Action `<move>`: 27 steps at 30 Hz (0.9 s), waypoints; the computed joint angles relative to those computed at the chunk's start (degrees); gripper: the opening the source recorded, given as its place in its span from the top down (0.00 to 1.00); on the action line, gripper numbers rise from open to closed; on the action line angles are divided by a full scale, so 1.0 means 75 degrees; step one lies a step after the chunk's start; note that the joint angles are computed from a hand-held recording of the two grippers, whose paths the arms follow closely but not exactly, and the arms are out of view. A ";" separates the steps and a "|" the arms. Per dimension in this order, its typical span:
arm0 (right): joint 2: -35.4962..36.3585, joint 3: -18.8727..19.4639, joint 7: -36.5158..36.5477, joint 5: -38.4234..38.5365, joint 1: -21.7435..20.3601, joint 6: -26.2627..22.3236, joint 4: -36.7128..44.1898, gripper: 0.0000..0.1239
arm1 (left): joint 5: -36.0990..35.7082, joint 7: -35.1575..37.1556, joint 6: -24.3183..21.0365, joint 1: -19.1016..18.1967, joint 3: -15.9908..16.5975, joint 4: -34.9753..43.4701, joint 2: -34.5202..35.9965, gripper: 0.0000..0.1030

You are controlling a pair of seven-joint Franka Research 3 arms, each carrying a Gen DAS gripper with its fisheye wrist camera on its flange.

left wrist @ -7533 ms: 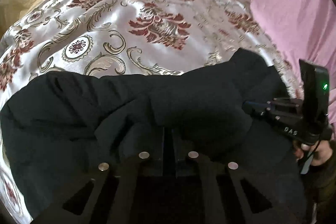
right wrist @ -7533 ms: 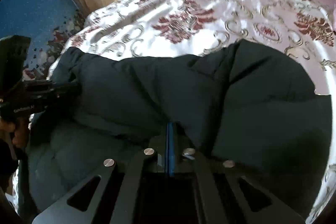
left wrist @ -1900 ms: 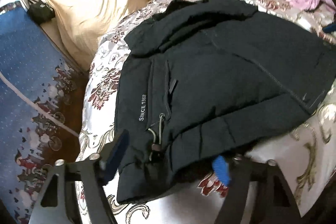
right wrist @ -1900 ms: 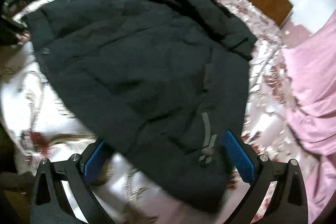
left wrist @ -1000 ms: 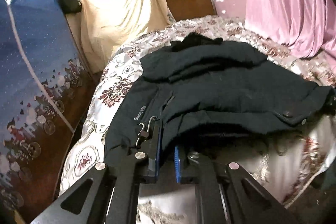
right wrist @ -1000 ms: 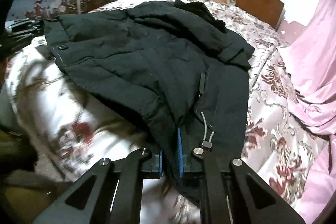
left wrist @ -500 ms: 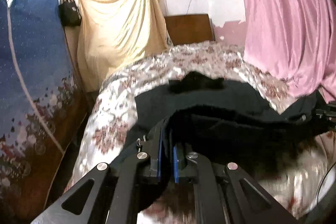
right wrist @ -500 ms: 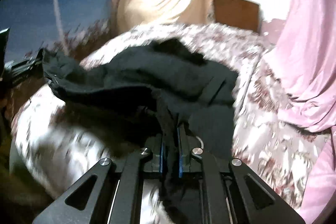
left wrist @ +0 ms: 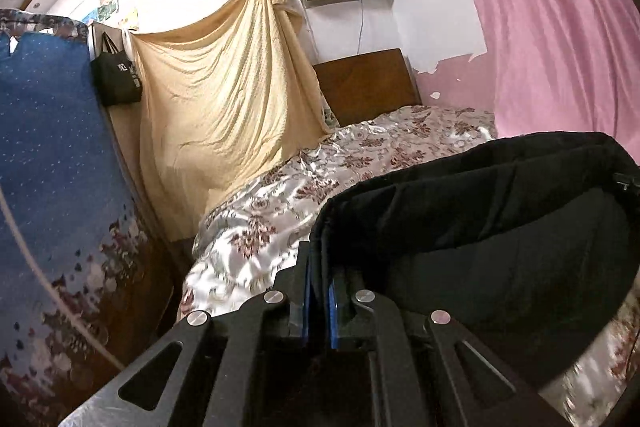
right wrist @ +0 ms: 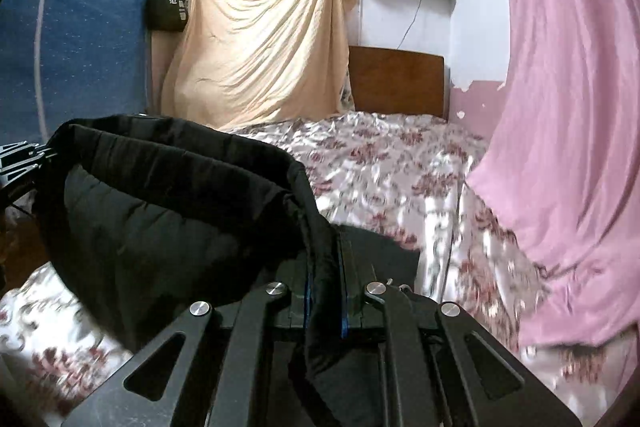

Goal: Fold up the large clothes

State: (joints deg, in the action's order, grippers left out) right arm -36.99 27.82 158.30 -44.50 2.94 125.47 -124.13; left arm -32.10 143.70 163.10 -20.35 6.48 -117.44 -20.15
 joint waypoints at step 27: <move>0.5210 -0.1929 -0.1464 -0.1880 0.0878 -0.1106 0.3727 0.94 | 0.3321 -0.4542 -0.1963 0.1693 -0.2115 0.5248 0.5335 0.93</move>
